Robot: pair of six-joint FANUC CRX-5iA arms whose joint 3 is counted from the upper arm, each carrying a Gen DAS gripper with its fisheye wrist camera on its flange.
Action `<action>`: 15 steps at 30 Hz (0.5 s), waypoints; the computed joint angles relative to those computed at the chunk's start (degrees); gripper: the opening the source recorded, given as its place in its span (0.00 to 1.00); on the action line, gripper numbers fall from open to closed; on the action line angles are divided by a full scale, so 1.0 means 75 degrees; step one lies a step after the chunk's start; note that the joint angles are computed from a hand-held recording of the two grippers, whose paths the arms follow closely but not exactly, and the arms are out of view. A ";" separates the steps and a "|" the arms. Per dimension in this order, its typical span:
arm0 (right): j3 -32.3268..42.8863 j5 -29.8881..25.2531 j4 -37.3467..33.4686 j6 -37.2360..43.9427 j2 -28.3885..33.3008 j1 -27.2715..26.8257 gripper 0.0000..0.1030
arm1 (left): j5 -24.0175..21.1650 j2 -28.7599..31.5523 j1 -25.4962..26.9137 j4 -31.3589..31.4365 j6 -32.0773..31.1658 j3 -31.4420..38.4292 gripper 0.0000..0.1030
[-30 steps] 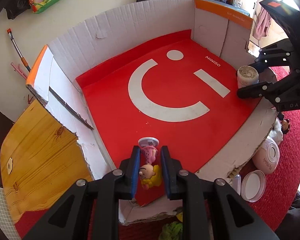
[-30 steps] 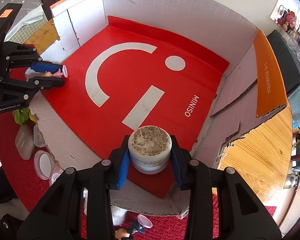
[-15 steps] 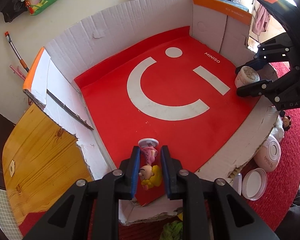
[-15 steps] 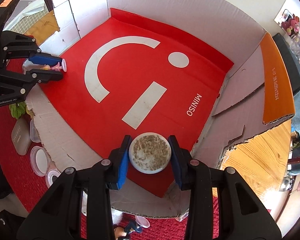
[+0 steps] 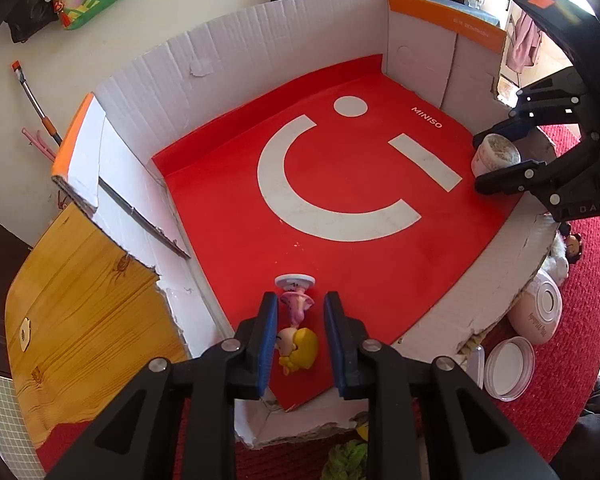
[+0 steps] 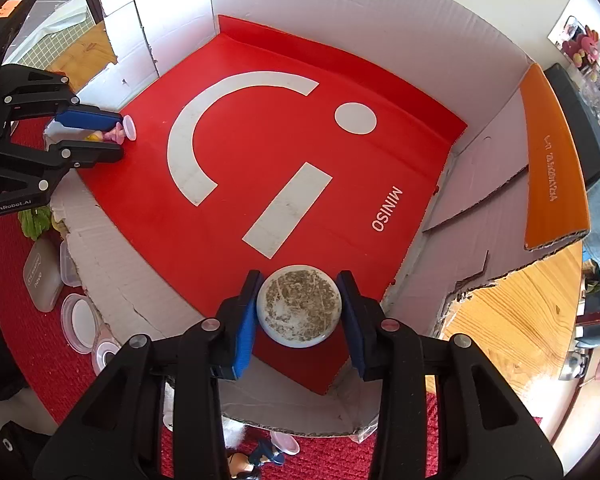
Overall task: Organize objects
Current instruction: 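Carry the figurine and jar into the red-lined box and open both grippers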
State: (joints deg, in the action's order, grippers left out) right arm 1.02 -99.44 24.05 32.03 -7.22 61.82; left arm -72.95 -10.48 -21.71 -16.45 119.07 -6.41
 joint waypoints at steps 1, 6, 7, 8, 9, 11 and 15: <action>-0.0009 -0.0041 0.0018 -0.0022 -0.0017 0.0028 0.37 | 0.0008 -0.0001 0.0009 0.0009 -0.0022 -0.0002 0.25; -0.0066 -0.0097 0.0005 -0.0145 -0.0171 0.0137 0.38 | 0.0073 -0.0021 0.0047 0.0057 -0.0039 -0.0027 0.28; -0.0074 -0.0119 0.0009 -0.0159 -0.0194 0.0167 0.38 | 0.0116 -0.0060 0.0072 0.0101 -0.0061 -0.0062 0.31; -0.0085 -0.0143 0.0026 -0.0177 -0.0218 0.0204 0.39 | 0.0156 -0.0076 0.0082 0.0132 -0.0067 -0.0078 0.33; -0.0098 -0.0166 0.0054 -0.0197 -0.0239 0.0241 0.41 | 0.0164 -0.0081 0.0077 0.0129 -0.0059 -0.0076 0.35; -0.0126 -0.0216 0.0119 -0.0249 -0.0300 0.0346 0.48 | 0.0133 -0.0067 0.0011 0.0035 0.0001 -0.0036 0.36; -0.0163 -0.0379 0.0250 -0.0324 -0.0384 0.0556 0.50 | 0.0188 -0.0109 0.0004 0.0002 0.0095 -0.0054 0.36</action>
